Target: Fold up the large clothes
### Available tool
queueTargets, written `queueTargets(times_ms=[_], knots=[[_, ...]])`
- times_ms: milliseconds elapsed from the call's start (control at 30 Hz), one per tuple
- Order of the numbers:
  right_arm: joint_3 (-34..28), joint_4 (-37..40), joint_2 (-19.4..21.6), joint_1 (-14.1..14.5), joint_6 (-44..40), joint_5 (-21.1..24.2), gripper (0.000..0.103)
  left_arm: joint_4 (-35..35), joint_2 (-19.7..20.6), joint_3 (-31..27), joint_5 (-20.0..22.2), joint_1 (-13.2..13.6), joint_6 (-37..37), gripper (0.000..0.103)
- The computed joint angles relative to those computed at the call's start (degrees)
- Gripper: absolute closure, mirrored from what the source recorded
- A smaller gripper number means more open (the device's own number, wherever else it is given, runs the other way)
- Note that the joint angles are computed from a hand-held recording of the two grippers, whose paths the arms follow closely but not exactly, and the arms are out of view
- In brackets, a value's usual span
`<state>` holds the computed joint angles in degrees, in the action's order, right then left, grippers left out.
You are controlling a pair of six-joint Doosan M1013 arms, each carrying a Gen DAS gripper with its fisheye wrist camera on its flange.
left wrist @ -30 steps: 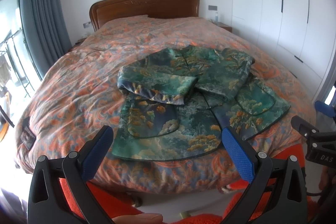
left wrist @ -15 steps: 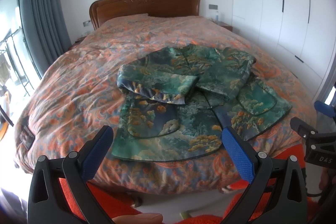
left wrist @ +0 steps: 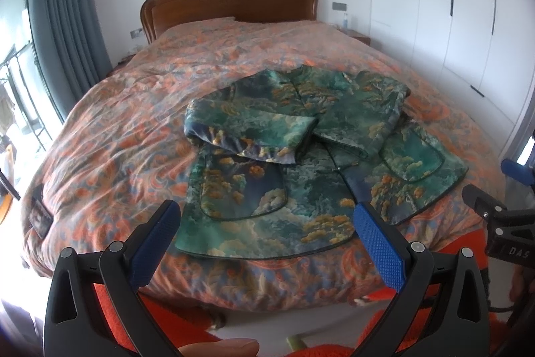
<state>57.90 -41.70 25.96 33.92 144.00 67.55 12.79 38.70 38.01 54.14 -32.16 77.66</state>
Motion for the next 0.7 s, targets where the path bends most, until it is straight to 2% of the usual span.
queueTargets(times_ms=[233, 500, 633, 700], knots=[[-0.9, 0.8, 0.7, -0.5, -0.3, 0.4, 0.000, 1.3, 0.0, 0.7, -0.4, 0.0, -0.5, 0.000], [-2.5, 1.5, 1.8, -1.2, -1.4, 1.1, 0.000, 4.0, 3.9, -5.9, 2.4, -0.1, -0.4, 0.000], [-3.6, 1.1, 2.4, -1.5, -2.1, 1.2, 0.000, 2.6, 5.2, -8.6, 3.2, 0.1, 1.0, 0.000], [-3.8, 0.5, 2.5, -1.6, -2.1, 0.7, 0.000, 1.4, 6.7, -11.8, 4.9, 0.2, 2.1, 0.000]])
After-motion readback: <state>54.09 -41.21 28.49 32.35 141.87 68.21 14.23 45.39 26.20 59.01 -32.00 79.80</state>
